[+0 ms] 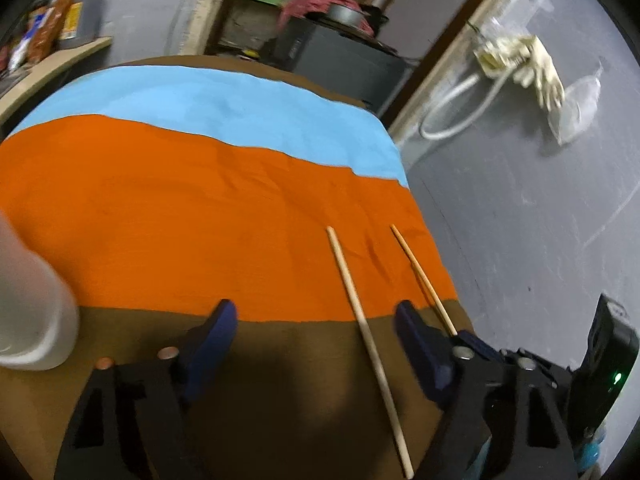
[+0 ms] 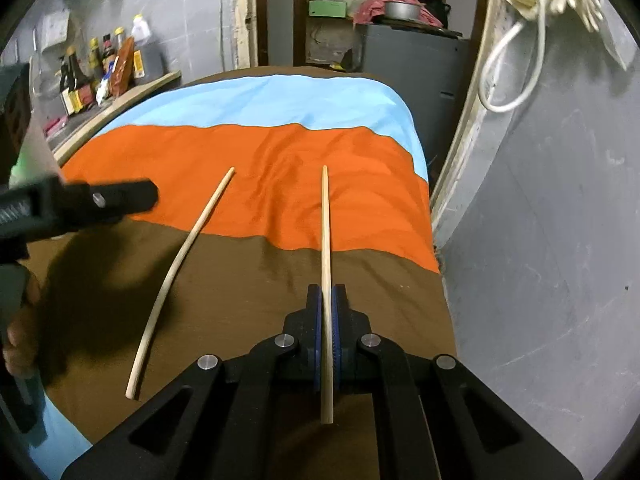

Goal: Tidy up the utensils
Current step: 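Close the right tool on one wooden chopstick, then close the left tool on the other wooden chopstick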

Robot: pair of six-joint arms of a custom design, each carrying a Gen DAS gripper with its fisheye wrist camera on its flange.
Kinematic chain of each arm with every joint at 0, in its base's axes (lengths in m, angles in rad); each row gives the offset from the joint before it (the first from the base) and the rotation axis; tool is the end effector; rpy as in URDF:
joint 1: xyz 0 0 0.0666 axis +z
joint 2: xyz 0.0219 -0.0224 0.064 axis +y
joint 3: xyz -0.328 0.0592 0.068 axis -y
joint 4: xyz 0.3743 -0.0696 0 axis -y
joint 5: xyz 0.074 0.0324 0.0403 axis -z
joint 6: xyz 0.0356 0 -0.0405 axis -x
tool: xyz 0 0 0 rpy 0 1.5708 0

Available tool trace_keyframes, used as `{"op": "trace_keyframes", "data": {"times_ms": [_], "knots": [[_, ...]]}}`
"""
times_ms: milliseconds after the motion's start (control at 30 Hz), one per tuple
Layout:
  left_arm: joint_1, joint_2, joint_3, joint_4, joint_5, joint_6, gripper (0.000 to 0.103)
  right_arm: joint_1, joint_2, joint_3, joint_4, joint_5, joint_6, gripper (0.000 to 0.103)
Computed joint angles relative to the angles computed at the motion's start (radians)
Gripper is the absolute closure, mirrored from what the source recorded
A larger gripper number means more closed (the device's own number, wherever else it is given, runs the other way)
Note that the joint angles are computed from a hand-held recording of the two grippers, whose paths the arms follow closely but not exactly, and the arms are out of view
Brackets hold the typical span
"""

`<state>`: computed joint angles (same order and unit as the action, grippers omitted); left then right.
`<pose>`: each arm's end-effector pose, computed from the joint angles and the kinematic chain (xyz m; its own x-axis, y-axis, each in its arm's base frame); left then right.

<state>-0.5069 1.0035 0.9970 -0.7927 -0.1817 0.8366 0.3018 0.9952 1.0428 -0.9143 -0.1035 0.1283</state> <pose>0.3117 -0.1662 0.3630 -0.6925 -0.4506 -0.5633 -0.2191 0.8754 -0.4309 0.3284 0.1057 0.3771 -0.6758 -0.3437 -0.6521 -0.4497 0.8932 -0.0047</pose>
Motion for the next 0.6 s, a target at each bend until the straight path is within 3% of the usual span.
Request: {"op": "trace_keyframes", "data": {"times_ms": [100, 167, 267, 400, 600], "knots": [[-0.006, 0.041, 0.031, -0.014, 0.016, -0.037, 0.046, -0.031, 0.022, 0.004, 0.001, -0.057, -0.007, 0.099], [-0.002, 0.070, 0.055, -0.021, 0.048, -0.064, 0.060, -0.052, 0.040, 0.013, -0.004, -0.105, -0.012, 0.099], [0.002, 0.112, 0.099, -0.066, 0.057, -0.091, 0.069, -0.083, 0.082, 0.034, -0.012, -0.177, -0.007, 0.099], [0.010, 0.157, 0.148, -0.116, 0.075, -0.129, 0.072, -0.115, 0.148, 0.077, -0.036, -0.273, -0.003, 0.099], [0.003, 0.210, 0.202, -0.152, 0.077, -0.169, 0.078, -0.132, 0.243, 0.150, -0.077, -0.352, 0.014, 0.098]]}}
